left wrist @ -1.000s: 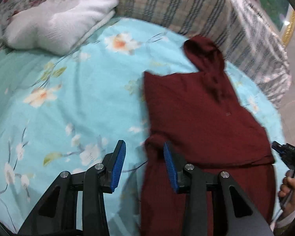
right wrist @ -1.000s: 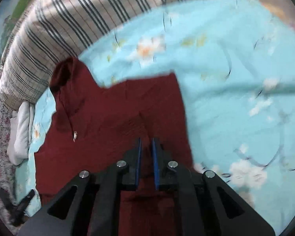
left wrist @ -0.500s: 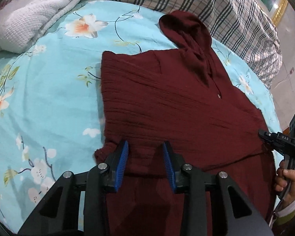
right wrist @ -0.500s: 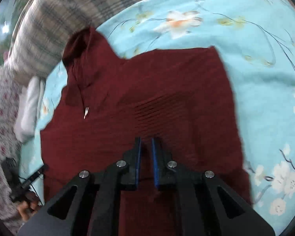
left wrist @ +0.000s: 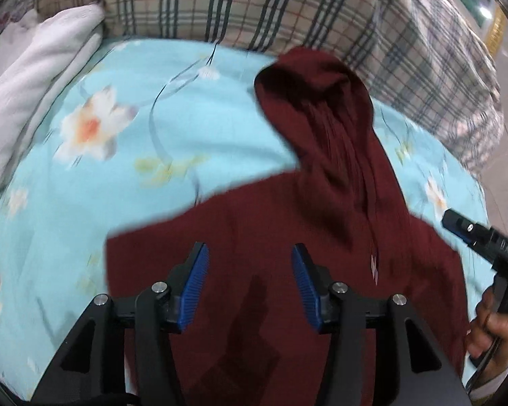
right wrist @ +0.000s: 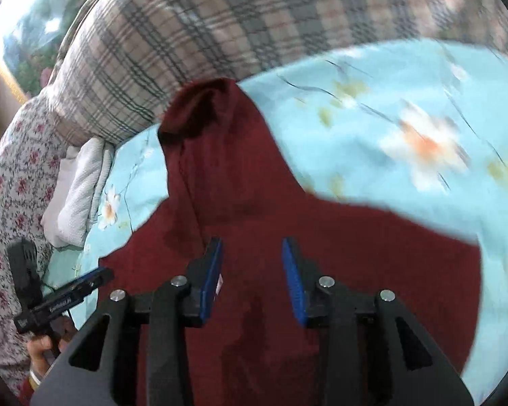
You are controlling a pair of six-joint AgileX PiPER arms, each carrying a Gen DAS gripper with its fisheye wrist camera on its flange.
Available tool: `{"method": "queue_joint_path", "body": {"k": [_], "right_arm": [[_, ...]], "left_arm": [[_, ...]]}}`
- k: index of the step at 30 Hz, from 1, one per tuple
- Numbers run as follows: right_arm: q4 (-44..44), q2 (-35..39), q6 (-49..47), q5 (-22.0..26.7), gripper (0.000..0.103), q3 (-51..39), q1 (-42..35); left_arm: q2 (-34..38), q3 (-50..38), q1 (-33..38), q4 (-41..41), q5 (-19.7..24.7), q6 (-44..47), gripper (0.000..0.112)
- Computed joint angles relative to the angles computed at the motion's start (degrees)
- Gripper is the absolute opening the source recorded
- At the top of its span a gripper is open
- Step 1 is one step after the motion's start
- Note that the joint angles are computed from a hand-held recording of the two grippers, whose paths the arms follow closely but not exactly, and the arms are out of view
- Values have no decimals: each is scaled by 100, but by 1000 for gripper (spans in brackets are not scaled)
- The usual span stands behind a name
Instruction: Fold large clothes
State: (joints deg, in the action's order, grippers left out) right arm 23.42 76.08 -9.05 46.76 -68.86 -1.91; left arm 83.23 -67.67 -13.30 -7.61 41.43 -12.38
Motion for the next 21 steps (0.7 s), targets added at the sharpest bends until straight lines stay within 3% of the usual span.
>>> {"method": "queue_joint_path", "body": {"k": [2,7,9,12,15,16,17,18,19,21], "right_arm": [[-217,644,83,-51,38,-623,202],[-630,2169,405,190,38,-2459,405],[-776,2746,442,405,38,-3283,473],[-1251,3521,692,737,49,-4453,606],[-1193,4211,633,1138,50,-5509,608],[-1264,4391,648,1230,50,-5786,633],[-1405,4473,695,1230,41,-5904,683],[-1500,4541,725,1270,28,-6021,709],[-1481,4544,720,1302,4,-6037,695],[-1303,4157,589,914,4,-5436,615]], "left_arm": [[628,-727,28,16,103,-58,62],[2146,-2556,218,54,283,-181,62],[2701,-3303,240,207,434,-210,62],[3561,-4546,253,402,821,-185,62],[4329,-5733,240,452,1225,-31,60],[4493,-5976,217,538,1244,14,49],[4572,-6082,195,623,1197,56,38],[4669,-6251,198,580,1240,199,10],[4723,-6360,222,437,1264,366,3],[4430,-5911,212,479,901,423,3]]}}
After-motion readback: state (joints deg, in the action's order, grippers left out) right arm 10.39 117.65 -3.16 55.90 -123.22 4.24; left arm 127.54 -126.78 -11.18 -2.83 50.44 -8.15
